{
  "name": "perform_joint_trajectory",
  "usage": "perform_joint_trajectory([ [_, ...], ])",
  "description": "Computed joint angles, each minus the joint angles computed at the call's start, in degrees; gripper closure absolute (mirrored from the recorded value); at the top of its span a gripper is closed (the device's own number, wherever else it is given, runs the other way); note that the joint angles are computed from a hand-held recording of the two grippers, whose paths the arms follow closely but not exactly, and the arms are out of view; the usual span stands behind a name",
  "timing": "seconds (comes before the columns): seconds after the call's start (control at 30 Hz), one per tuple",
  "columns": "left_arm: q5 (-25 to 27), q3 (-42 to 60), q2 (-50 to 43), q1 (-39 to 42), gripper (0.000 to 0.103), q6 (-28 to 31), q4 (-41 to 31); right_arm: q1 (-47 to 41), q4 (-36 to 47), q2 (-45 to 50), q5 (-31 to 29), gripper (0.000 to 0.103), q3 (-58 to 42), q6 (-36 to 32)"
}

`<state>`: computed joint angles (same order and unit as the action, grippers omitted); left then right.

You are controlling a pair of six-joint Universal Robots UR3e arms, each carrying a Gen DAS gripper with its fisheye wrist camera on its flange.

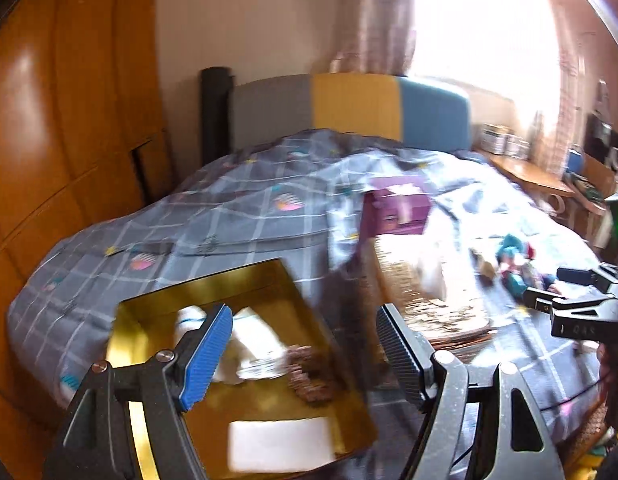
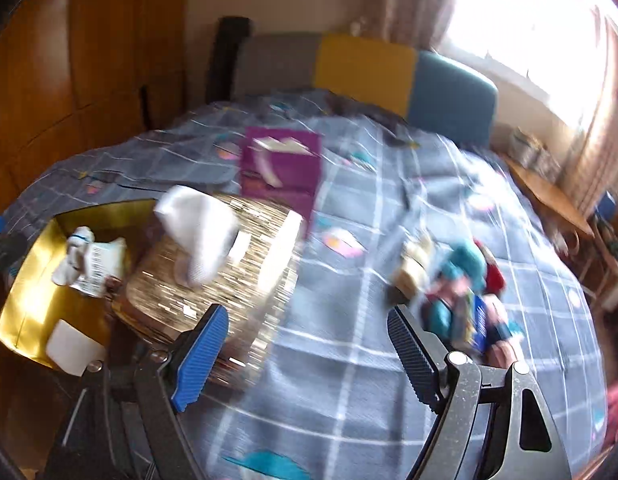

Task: Organize soft objects
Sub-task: 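Move both tools back toward the remaining items on the bed, then grasp the beige mesh pouch with the left gripper while the right gripper holds the white cloth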

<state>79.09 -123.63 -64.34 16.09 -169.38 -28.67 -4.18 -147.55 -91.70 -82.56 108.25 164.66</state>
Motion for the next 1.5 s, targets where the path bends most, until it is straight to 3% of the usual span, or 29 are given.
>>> perform_joint_trajectory([
  [0.17, -0.6, 3.3, -4.1, -6.2, 0.027, 0.2, 1.9, -17.7, 20.0, -2.8, 5.4, 0.020, -3.9, -8.8],
  [0.27, -0.2, 6.1, -7.3, -10.1, 0.027, 0.0, 2.3, -26.3, 27.2, -0.9, 3.4, 0.020, -7.5, -12.6],
  [0.4, 0.3, 10.1, -11.8, -15.5, 0.027, -0.1, 2.6, -33.8, 33.3, 5.5, -0.6, 0.020, -14.1, -12.1],
  [0.47, 0.6, 11.5, -13.6, -17.8, 0.027, 0.2, 2.7, -35.4, 34.0, 8.1, -2.3, 0.020, -15.8, -11.3],
  [0.77, 3.2, 18.8, -21.1, -27.7, 0.027, 1.0, 0.9, -30.5, 43.4, 18.9, -7.4, 0.044, -24.1, -12.2],
  [0.8, 3.3, 19.8, -22.0, -28.5, 0.027, 1.0, 0.5, -29.5, 43.6, 19.7, -8.7, 0.057, -24.2, -12.8],
  [0.83, 3.1, 20.5, -22.7, -28.6, 0.027, 1.3, 0.2, -28.9, 43.3, 20.0, -9.8, 0.062, -24.0, -13.7],
  [0.93, 2.6, 23.3, -25.0, -30.0, 0.027, 1.3, -0.7, -28.6, 40.1, 17.1, -9.4, 0.067, -20.9, -17.0],
  [1.07, 2.6, 29.2, -29.7, -31.6, 0.027, 0.1, -3.0, -30.4, 33.4, 11.7, -7.2, 0.068, -16.5, -17.1],
  [1.23, 4.3, 42.4, -40.3, -34.1, 0.028, -4.1, -10.0, -31.4, 27.8, 6.1, 0.3, 0.067, -11.4, -17.3],
  [1.5, 5.8, 70.2, -60.4, -36.3, 0.037, -10.8, -25.8, -26.4, 23.7, 13.5, 4.6, 0.067, -12.6, -8.7],
])
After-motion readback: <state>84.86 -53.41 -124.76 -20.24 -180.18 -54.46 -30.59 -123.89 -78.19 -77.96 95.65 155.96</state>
